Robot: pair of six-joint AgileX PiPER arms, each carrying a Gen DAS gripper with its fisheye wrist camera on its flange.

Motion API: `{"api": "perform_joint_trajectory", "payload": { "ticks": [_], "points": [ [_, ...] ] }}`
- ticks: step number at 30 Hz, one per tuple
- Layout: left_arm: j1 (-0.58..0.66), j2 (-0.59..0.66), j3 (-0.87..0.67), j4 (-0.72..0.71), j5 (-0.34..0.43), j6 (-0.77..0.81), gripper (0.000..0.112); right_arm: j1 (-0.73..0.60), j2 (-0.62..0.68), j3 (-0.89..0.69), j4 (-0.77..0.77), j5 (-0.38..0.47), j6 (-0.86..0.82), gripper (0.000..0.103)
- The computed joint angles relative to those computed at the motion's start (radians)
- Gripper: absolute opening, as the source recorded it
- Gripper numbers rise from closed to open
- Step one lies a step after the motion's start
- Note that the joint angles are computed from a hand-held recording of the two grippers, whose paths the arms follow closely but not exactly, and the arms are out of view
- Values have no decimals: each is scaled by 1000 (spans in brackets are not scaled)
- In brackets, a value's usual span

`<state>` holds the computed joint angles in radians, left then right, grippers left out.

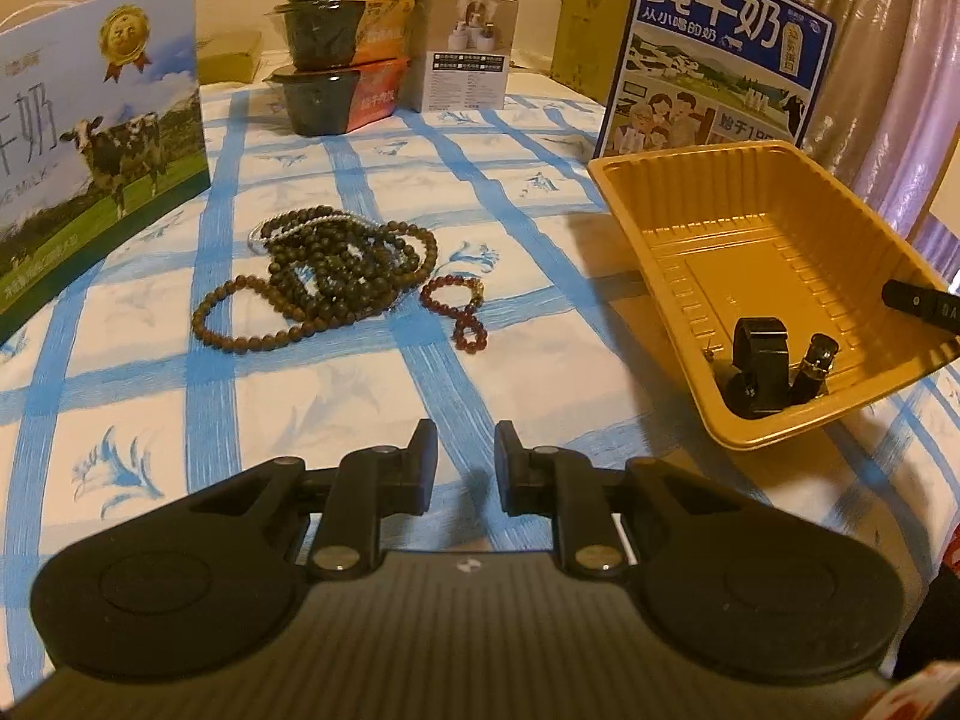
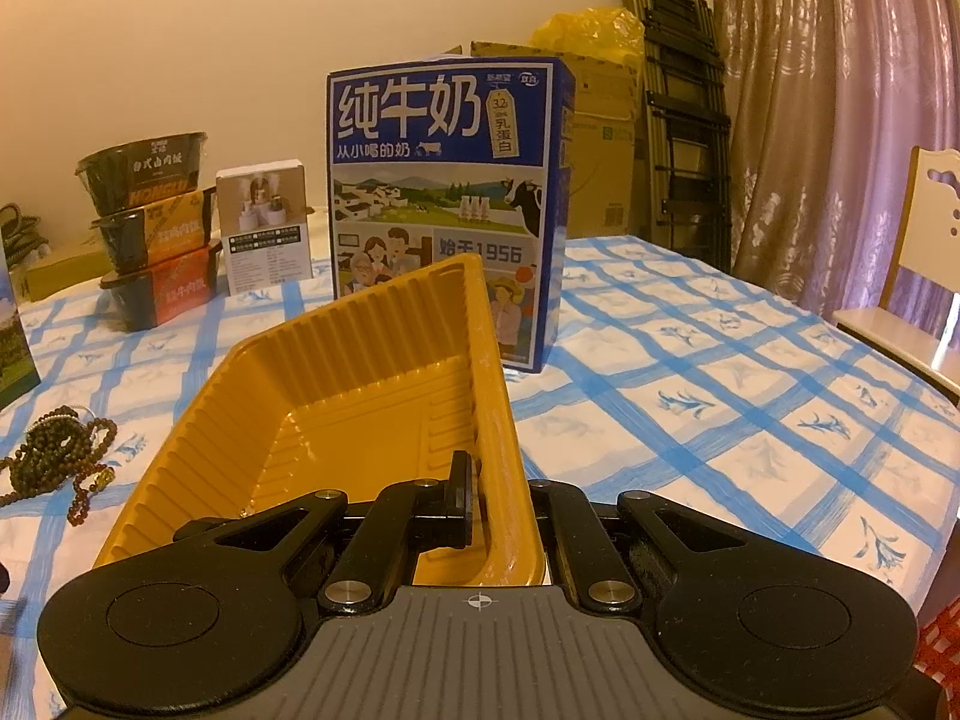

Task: Organize jewelry
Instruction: 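Return the left gripper to the red bead bracelet and grasp it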

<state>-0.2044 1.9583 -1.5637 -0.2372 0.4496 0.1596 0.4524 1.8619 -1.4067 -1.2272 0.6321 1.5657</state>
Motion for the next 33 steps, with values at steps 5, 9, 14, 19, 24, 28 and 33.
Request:
{"api": "perform_joint_trajectory", "payload": {
  "ticks": [5, 9, 14, 19, 24, 28, 33],
  "points": [
    [-8, 63, -87, 17, 0, 7, 17, 6, 12, -14, -22, 9, 4, 6],
    [-15, 132, -190, 35, 17, 15, 17, 6, 32, -40, -46, 9, 15, 4],
    [-18, 217, -317, 61, 53, 5, 17, -6, 68, -84, -43, -6, 19, 4],
    [-24, 313, -463, 116, 114, -48, 18, -8, 105, -127, -29, 0, 25, 4],
    [-28, 391, -585, 145, 173, -91, 20, -9, 138, -161, -41, 2, 37, 4],
    [-34, 436, -656, 181, 213, -135, 21, -19, 166, -197, -36, -18, 36, 4],
    [-31, 454, -680, 173, 213, -128, 21, -27, 195, -243, -27, -36, 10, 4]
  ]
}}
